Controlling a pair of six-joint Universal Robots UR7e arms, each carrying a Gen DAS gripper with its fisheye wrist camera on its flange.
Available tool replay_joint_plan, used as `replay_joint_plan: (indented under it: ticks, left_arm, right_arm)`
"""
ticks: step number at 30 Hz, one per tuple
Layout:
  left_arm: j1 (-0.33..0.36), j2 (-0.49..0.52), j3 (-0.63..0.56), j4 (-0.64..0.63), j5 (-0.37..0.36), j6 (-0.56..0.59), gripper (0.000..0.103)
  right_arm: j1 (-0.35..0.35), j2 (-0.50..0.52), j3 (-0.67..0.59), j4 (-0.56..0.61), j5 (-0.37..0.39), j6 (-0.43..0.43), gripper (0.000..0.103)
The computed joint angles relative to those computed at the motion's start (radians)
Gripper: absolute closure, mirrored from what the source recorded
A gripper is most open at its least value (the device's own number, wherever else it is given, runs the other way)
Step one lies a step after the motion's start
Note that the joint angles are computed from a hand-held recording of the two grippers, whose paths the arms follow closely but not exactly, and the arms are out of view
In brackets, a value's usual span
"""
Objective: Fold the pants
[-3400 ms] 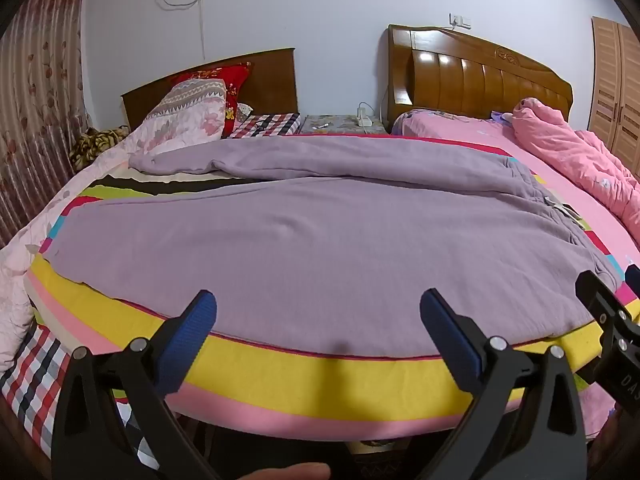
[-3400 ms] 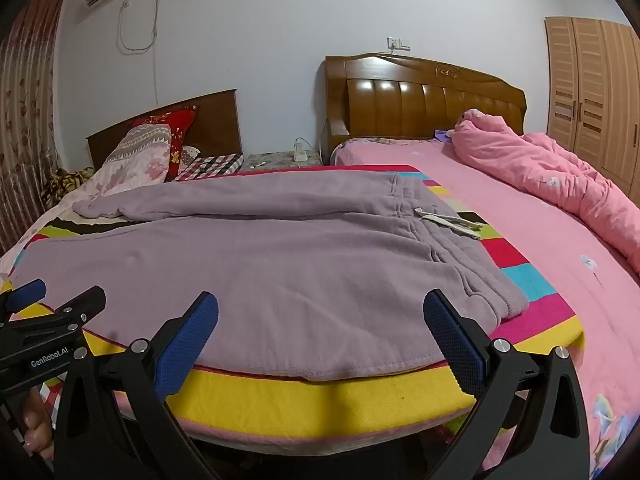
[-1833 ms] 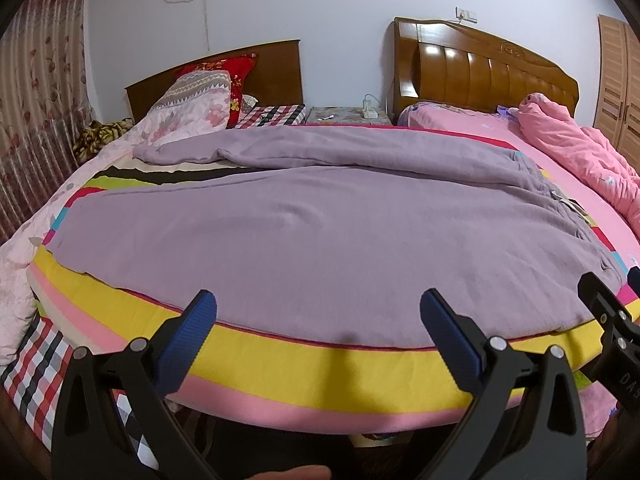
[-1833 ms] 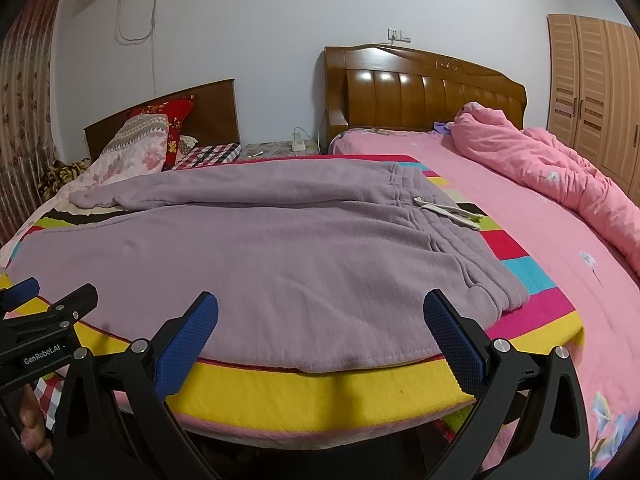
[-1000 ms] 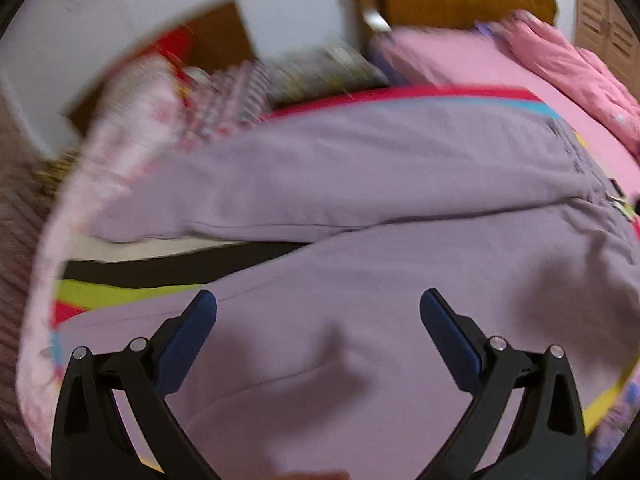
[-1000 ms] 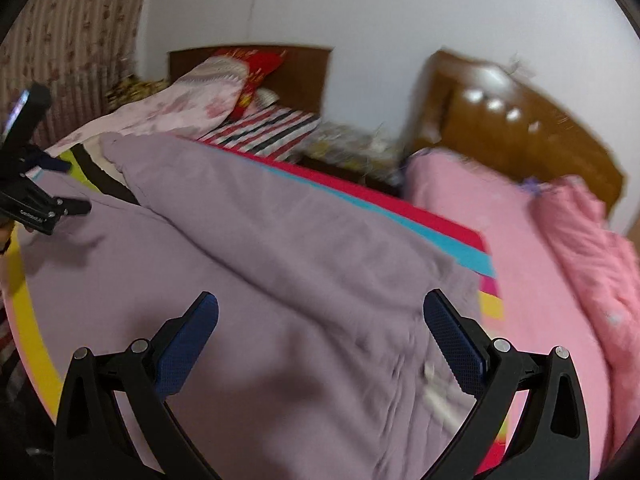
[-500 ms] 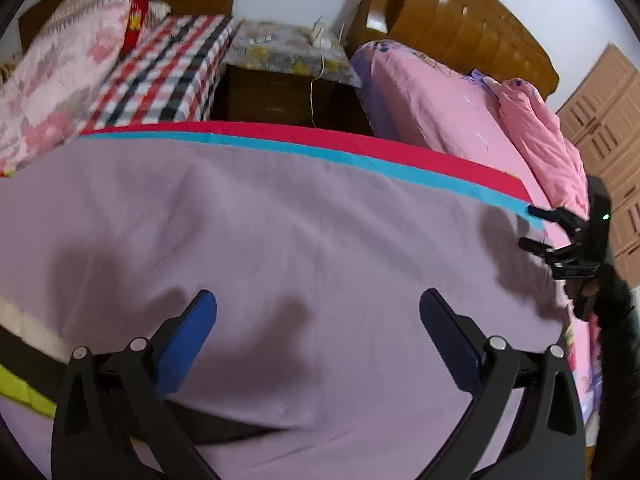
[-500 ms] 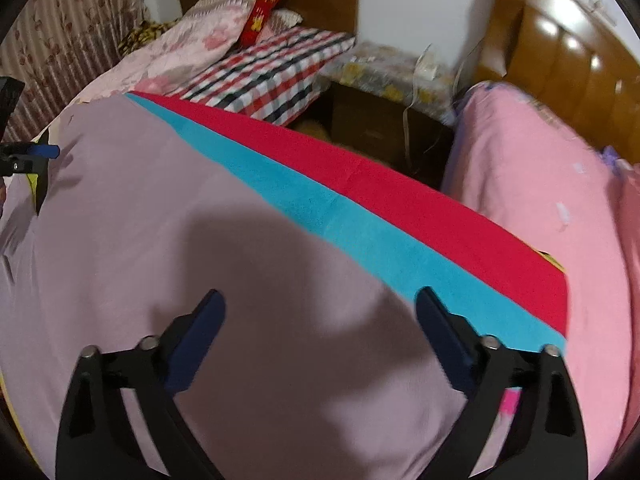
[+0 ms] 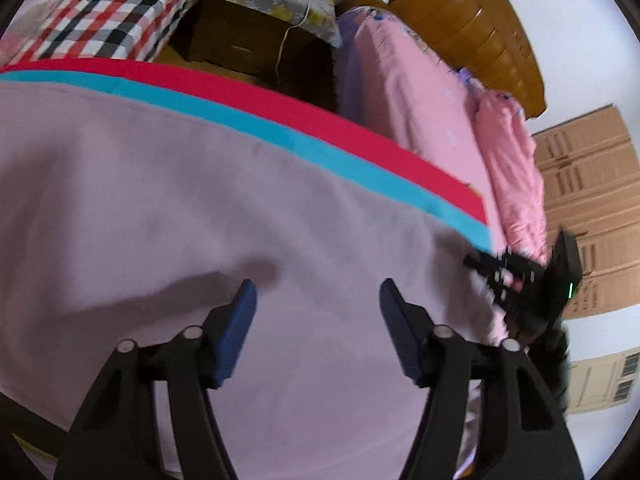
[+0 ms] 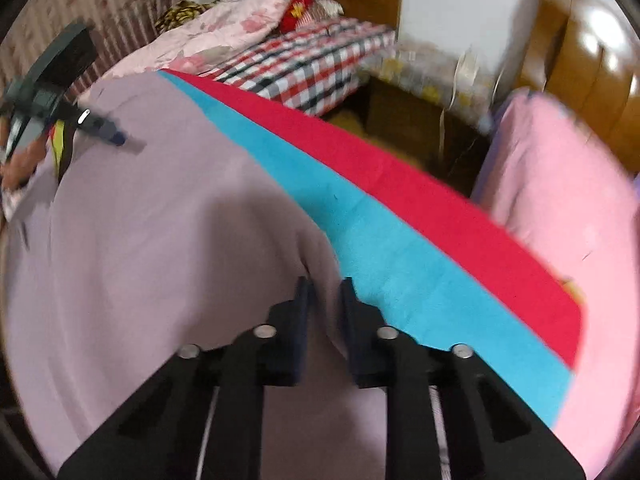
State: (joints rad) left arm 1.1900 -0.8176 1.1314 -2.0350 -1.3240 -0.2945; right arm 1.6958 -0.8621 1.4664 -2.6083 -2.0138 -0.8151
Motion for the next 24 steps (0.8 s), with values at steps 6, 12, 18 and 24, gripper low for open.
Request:
replay_joint_plan:
  ticks: [6, 12, 18, 24]
  left_arm:
    - [0.005, 0.009, 0.008, -0.116, -0.122, -0.109, 0.015]
    - [-0.019, 0.014, -0.001, -0.147, -0.037, -0.228, 0.025]
    - [-0.086, -0.1, 0.188, -0.219, 0.126, -0.137, 0.093]
    - [-0.269, -0.424, 0.688, -0.595, 0.26, 0.033, 0.093]
  right_arm:
    - [0.057, -0.106, 0.249, -0.394, 0.016, -0.116, 0.09]
    - [0.111, -0.185, 0.477, -0.673, 0.029, -0.171, 0.091]
    - [0.156, -0.176, 0.565, -0.819, -0.038, -0.167, 0.091]
    - [0.225, -0.264, 0.75, -0.983, -0.055, -0.08, 0.091]
